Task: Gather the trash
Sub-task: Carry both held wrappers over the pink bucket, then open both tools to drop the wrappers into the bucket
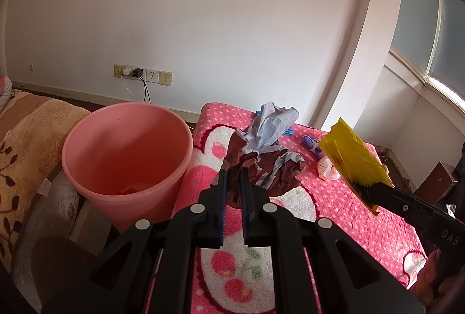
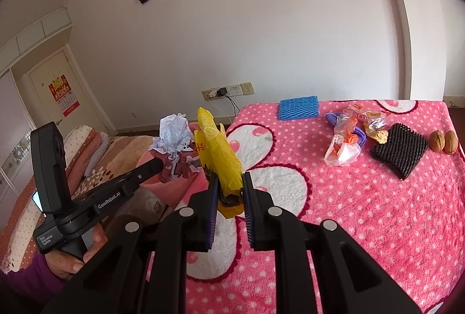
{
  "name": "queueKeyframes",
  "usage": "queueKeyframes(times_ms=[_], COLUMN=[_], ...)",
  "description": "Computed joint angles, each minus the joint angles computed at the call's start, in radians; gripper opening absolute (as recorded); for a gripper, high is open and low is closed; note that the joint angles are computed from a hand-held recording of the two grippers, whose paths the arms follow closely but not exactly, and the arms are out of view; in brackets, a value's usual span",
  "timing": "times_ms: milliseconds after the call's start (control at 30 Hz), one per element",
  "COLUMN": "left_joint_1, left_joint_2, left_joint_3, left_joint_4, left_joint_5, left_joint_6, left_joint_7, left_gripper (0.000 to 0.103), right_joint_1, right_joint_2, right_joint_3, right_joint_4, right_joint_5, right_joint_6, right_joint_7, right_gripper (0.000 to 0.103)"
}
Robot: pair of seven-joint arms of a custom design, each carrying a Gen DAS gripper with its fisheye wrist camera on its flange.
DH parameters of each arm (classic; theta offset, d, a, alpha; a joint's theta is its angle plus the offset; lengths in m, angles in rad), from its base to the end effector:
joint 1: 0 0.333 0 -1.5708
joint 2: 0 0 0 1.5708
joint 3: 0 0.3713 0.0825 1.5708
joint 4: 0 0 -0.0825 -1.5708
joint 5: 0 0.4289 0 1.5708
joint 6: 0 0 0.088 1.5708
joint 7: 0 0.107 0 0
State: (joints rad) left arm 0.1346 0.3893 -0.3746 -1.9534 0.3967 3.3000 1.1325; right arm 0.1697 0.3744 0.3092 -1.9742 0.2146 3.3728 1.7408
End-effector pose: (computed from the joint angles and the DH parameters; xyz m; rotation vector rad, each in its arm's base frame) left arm 0.6906 -0.1775 0.4319 -1.6148 1.8337 -1.1744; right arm 0.6518 0.2832 0.4323 -1.4977 1.5151 -0.3708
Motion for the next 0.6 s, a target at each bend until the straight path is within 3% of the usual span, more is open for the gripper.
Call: queueKeyframes(times_ms=[133, 233, 300, 467, 533, 600], left_joint_1=[-0.034, -0.120, -0.124, -0.245, -0.244, -0.275], left_joint_2=[-0.003, -0.011, -0.007, 0.003, 0.015, 0.023], left_joint_3=[0.051, 0.161, 0.177, 0.340, 0.353, 0.400], left_joint_4=[0.005, 0.009, 0.015, 0.040, 0.057, 0.070], left_joint_5=[-0.006, -0.031, -0.041, -0.090, -0.099, -0.107], left_joint_6=[0.005, 0.020, 0.020, 0.003, -0.017, -0.040], left_joint_7=[-0.003, -0.010, -0.018, -0.029, -0.033, -0.045], left_gripper=[0.008, 0.008, 0.008, 0.008, 0.008, 0.008], right_joint_1=[0.003, 0.015, 0.048, 0.125, 0.167, 0.187], right_joint_2=[0.038, 0.073, 0.099, 0.195, 0.246, 0.306], right_joint_3=[0.003, 0.002, -0.023, -0.083, -0.122, -0.136], right_joint_4=[0.064, 0.131, 0.185, 0.359, 0.451, 0.555], right_joint_5=[0.000, 0.009, 0.022, 0.048, 0.055, 0.067], right_joint_6=[-0.042, -0.083, -0.113, -0.212, -0.266, -0.326], right_joint_7=[-0.011, -0.042, -0.069, -0.128, -0.136, -0.149], right_gripper=[0.015, 0.015, 0.015, 0.015, 0.015, 0.015])
